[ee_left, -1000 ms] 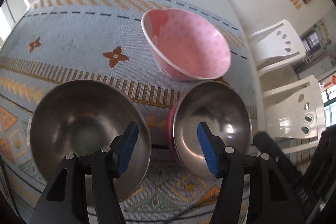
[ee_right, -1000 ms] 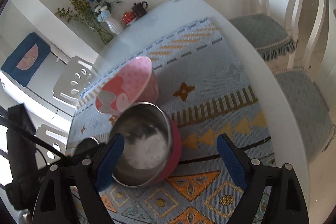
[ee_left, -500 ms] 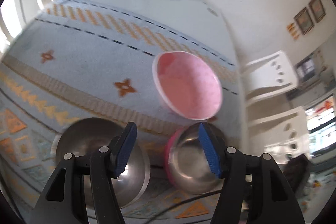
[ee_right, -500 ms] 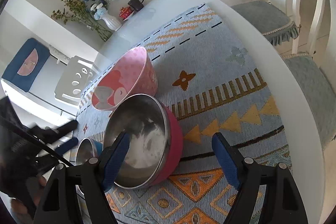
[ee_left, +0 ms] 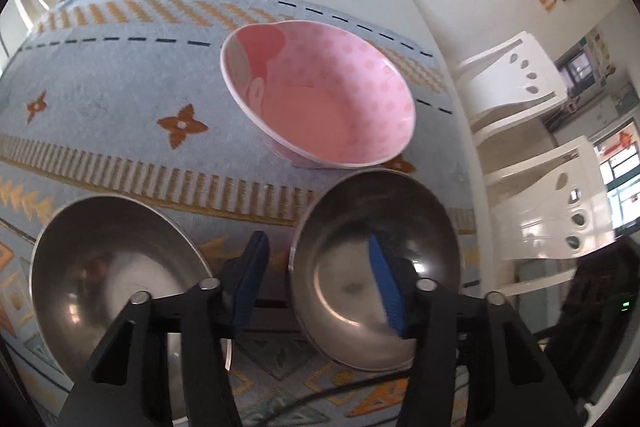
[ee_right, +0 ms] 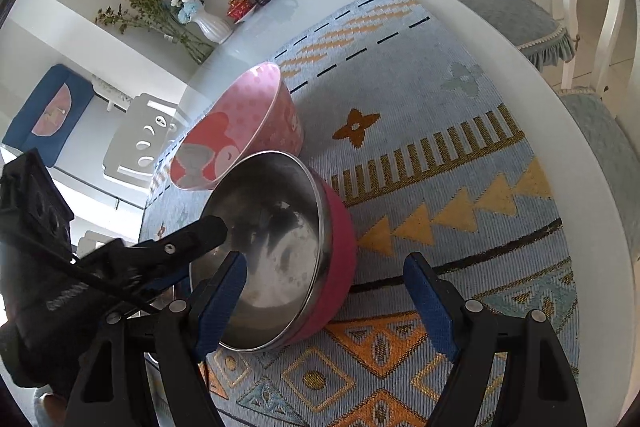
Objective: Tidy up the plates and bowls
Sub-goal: 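Move both grippers to the rim of the pink-outside steel bowl, then close both grippers on the pink-outside steel bowl rim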
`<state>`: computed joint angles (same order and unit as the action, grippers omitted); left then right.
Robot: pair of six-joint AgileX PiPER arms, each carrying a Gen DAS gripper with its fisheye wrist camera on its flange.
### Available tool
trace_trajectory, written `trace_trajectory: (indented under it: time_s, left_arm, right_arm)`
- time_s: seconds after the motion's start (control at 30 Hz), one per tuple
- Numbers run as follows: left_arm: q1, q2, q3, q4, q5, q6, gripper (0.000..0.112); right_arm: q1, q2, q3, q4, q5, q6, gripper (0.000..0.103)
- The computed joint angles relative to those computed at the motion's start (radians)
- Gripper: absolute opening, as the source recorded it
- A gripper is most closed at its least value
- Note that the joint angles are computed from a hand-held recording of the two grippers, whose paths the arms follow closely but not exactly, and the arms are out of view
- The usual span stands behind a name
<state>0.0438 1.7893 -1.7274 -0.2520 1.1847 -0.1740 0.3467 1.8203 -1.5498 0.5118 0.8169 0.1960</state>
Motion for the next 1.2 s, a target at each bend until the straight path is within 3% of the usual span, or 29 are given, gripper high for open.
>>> trace_trajectory:
  time_s: [0.13,0.27,0.37,0.53,0.87,1.2]
  left_arm:
    - [-0.01,0.001,0.028,0.009,-0.029,0.025,0.03]
    - [-0.06,-0.01,0.058,0.096,-0.071,0.001,0.028]
    - [-0.069,-0.007,0.039,0.103,-0.033,0.018,0.028]
    - [-0.126,-0.05,0.063,0.167,-0.02,0.029,0.028]
    - [-0.124,-0.212,0.142,0.126,-0.022,0.124,0.028]
    - [-0.024,-0.37,0.199,0.128,-0.04,0.154,0.028]
  right_arm:
    - [0.007,0.012,-0.016,-0.006,0.004,-0.006,0.063]
    - [0.033,-0.001,0.022,-0.023,-0.058,0.019,0.044]
    - [0.056,-0.029,0.053,-0.092,-0.087,0.096,0.037]
    - [0.082,-0.128,0.145,-0.204,-0.145,0.241,0.033]
    - [0.169,-0.305,0.237,-0.496,-0.14,0.54,0.031]
    - [0.321,-0.337,0.166,-0.67,-0.102,0.662,0.031]
